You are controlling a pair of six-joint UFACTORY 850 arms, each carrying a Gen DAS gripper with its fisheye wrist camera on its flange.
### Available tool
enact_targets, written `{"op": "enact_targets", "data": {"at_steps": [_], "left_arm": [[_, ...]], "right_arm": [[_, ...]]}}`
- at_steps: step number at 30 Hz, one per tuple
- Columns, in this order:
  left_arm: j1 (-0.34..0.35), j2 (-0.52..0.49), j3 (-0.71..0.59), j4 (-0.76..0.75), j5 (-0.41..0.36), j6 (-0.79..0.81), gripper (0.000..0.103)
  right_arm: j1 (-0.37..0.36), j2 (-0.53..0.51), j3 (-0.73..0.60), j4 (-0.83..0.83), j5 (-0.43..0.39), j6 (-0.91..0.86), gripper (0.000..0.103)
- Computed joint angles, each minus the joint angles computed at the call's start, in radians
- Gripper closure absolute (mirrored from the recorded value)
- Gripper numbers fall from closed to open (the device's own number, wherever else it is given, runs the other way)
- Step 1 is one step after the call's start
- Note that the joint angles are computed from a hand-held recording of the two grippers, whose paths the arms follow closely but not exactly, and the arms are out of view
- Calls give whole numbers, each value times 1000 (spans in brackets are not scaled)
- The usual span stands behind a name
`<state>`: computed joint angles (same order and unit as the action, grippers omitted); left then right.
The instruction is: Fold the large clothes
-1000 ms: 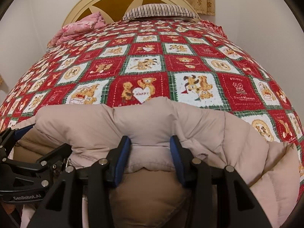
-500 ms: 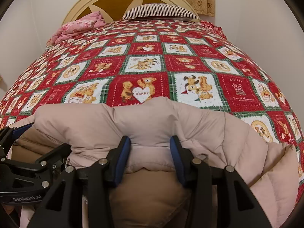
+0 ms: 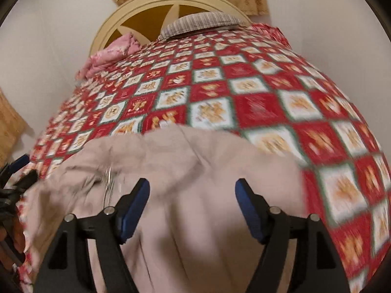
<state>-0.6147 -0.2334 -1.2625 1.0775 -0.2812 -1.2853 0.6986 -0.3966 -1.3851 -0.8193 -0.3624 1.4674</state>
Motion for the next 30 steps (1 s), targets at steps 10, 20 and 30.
{"op": "enact_targets", "data": {"at_steps": [10,20,30], "left_arm": [[-171,511,617,242,-101,-430,1],[-274,595,804,294,-78,-707,1],[-259,637,872,430,41,-906,12]], "right_arm": [[199,488,577,-278,-103,526,23],[436,593,750,-373,-185,897,22],[503,515,730,-395,-107,976,81]]}}
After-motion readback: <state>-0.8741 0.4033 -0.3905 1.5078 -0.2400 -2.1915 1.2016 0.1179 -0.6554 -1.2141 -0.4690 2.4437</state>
